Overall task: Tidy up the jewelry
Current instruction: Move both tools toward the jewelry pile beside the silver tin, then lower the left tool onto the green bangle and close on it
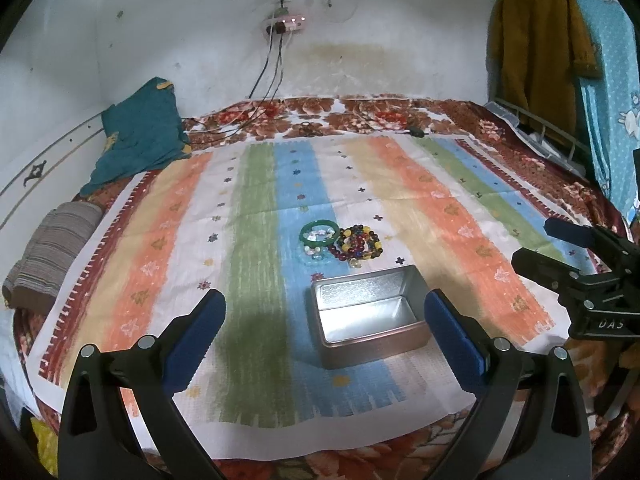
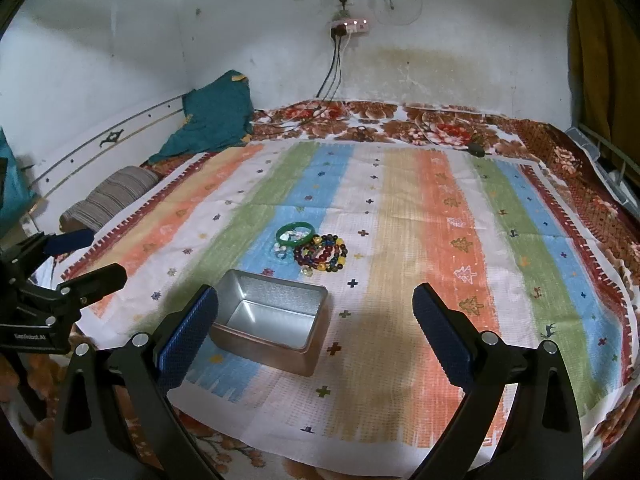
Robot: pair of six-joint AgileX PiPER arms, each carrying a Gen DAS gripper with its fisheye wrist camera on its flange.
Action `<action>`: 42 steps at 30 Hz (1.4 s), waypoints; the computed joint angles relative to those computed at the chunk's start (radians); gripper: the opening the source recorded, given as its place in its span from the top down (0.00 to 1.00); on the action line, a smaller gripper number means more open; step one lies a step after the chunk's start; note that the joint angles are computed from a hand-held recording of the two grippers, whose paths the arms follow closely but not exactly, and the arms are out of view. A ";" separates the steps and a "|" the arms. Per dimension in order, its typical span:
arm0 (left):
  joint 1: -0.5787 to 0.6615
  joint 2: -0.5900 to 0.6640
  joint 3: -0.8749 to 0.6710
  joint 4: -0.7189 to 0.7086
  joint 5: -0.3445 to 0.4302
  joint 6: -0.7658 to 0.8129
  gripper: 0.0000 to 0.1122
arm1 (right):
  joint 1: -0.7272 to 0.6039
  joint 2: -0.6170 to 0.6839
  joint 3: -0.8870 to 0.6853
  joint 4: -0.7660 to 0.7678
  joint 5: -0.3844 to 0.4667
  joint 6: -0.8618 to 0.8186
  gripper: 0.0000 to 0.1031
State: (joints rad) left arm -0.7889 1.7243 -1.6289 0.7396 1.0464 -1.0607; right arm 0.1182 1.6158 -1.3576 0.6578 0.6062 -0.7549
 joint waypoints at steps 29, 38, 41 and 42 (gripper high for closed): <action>0.118 0.159 -0.233 -0.107 0.084 0.161 0.13 | 0.045 0.187 -0.282 -0.230 0.089 0.229 0.04; 0.185 0.253 -0.378 -0.170 0.130 0.252 0.13 | 0.062 0.273 -0.414 -0.307 0.173 0.311 0.04; 0.203 0.290 -0.438 -0.203 0.152 0.293 0.13 | 0.067 0.302 -0.459 -0.328 0.195 0.335 0.04; 0.208 0.300 -0.452 -0.210 0.157 0.298 0.13 | 0.068 0.313 -0.473 -0.334 0.203 0.342 0.04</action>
